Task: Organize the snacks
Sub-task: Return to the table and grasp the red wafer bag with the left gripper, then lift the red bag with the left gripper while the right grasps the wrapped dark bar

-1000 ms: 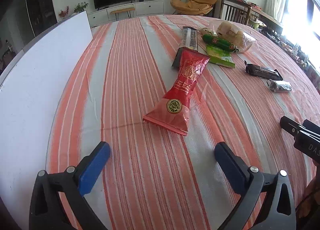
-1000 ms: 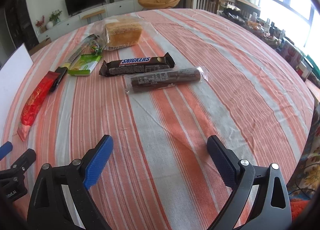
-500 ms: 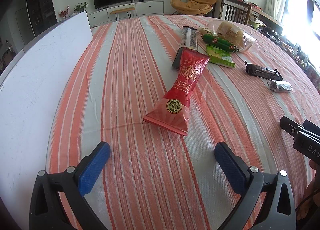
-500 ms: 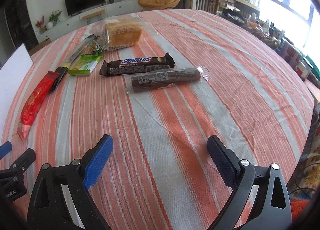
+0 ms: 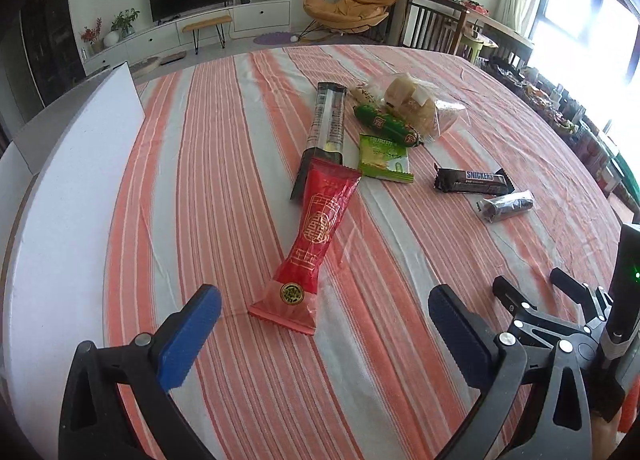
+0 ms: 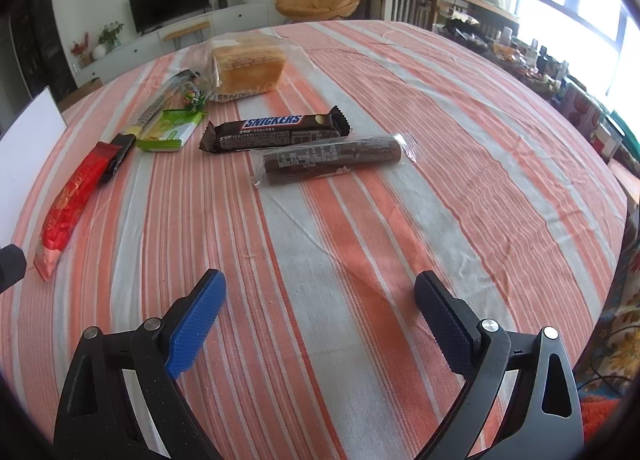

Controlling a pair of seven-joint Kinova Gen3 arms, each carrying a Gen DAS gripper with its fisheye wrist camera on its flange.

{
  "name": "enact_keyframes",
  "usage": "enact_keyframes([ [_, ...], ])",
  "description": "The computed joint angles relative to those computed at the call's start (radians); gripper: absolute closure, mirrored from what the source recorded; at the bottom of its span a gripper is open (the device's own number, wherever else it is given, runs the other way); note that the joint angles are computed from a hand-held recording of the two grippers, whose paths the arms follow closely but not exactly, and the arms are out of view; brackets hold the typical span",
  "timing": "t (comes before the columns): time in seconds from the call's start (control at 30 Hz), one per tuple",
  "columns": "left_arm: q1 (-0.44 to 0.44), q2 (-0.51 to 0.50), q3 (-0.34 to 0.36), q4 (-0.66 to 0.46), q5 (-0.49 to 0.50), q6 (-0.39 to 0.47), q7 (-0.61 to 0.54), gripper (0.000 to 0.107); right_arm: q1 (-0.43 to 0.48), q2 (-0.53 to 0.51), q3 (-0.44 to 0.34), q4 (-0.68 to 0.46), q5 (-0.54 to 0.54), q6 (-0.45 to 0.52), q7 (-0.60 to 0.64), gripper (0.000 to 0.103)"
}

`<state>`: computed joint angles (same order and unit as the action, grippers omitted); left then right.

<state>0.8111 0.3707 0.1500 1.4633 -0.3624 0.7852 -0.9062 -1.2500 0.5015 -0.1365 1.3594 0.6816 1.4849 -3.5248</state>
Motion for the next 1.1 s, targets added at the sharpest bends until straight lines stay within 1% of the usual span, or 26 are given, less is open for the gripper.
enact_keyframes([
  [0.03,0.004,0.033,-0.002,-0.046,-0.004,0.029,-0.033,0.005,-0.001,0.000,0.000,0.000,0.000,0.001,0.000,0.006],
  [0.1,0.021,0.103,-0.009,-0.139,-0.040,0.099,-0.061,0.005,-0.001,0.000,0.000,0.000,0.000,0.000,0.000,0.006],
  [0.13,0.017,0.138,-0.005,-0.185,-0.042,0.132,-0.084,0.005,-0.001,0.000,0.000,0.000,0.000,0.000,0.000,0.006],
  [0.17,0.013,0.169,0.000,-0.232,-0.035,0.169,-0.106,0.005,-0.001,0.000,-0.001,0.000,0.000,0.000,0.000,0.006],
  [0.2,0.018,0.201,-0.012,-0.276,-0.021,0.205,-0.128,0.005,0.000,0.000,0.000,0.000,0.000,0.000,0.000,0.006],
  [0.27,0.028,0.234,-0.041,-0.315,0.009,0.226,-0.152,0.009,0.000,0.000,0.000,0.000,0.000,0.000,0.000,0.006],
  [0.3,0.014,0.236,-0.037,-0.308,0.034,0.212,-0.168,0.022,0.000,0.000,0.000,0.000,0.001,0.000,-0.001,0.006],
  [0.33,-0.008,0.225,-0.021,-0.291,0.059,0.182,-0.171,0.037,0.000,0.000,0.000,0.000,0.001,0.000,-0.001,0.006],
  [0.37,-0.010,0.214,-0.023,-0.273,0.067,0.160,-0.160,0.047,-0.001,0.001,0.000,-0.001,0.000,0.001,-0.001,0.006],
  [0.4,0.006,0.205,-0.044,-0.261,0.059,0.153,-0.146,0.072,0.000,0.001,0.000,0.000,0.000,0.000,0.000,0.006],
  [0.43,0.017,0.198,-0.059,-0.253,0.056,0.155,-0.144,0.087,-0.001,0.001,0.000,-0.001,0.001,0.001,-0.001,0.006],
  [0.5,-0.011,0.162,-0.040,-0.193,0.085,0.112,-0.134,0.093,-0.001,0.001,0.000,-0.002,0.001,0.002,0.000,0.006],
  [0.57,-0.003,0.122,-0.049,-0.131,0.071,0.095,-0.078,0.093,0.000,0.000,0.000,0.000,0.000,0.000,0.000,0.006],
  [0.63,0.035,0.072,-0.080,-0.052,0.036,0.070,0.004,0.093,-0.001,0.000,0.000,-0.001,0.001,0.000,0.000,0.006],
  [0.73,0.059,-0.004,-0.093,0.062,-0.021,0.032,0.126,0.093,-0.001,0.001,0.000,-0.001,0.001,0.001,0.000,0.006],
  [0.8,0.064,-0.034,-0.085,0.117,-0.071,0.010,0.190,0.093,-0.002,0.002,0.001,-0.003,0.001,0.004,-0.001,0.006],
  [0.87,0.054,-0.041,-0.065,0.148,-0.094,-0.014,0.213,0.092,-0.003,0.004,0.001,-0.008,0.001,0.007,0.000,0.006],
  [0.9,0.032,-0.037,-0.040,0.156,-0.096,-0.024,0.214,0.086,-0.003,0.004,0.002,-0.008,0.001,0.006,0.000,0.006],
  [0.93,0.029,-0.034,-0.033,0.170,-0.115,-0.044,0.230,0.076,-0.003,0.004,0.001,-0.009,0.001,0.007,0.001,0.006],
  [0.97,0.045,-0.038,-0.039,0.180,-0.149,-0.056,0.261,0.068,-0.003,0.005,0.001,-0.009,0.001,0.007,0.002,0.006],
  [1.0,0.078,-0.029,-0.064,0.178,-0.186,-0.051,0.294,0.043,-0.003,0.004,0.001,-0.008,0.001,0.006,0.002,0.006],
  [1.03,0.097,-0.018,-0.078,0.170,-0.207,-0.037,0.314,0.028,-0.003,0.003,0.001,-0.007,0.001,0.004,0.002,0.006],
  [1.07,0.098,-0.010,-0.079,0.168,-0.224,-0.041,0.330,0.028,-0.004,0.003,0.001,-0.008,0.000,0.004,0.003,0.006],
  [1.1,0.081,-0.011,-0.063,0.181,-0.241,-0.060,0.352,0.025,-0.004,0.002,0.000,-0.007,0.000,0.002,0.003,0.006],
])
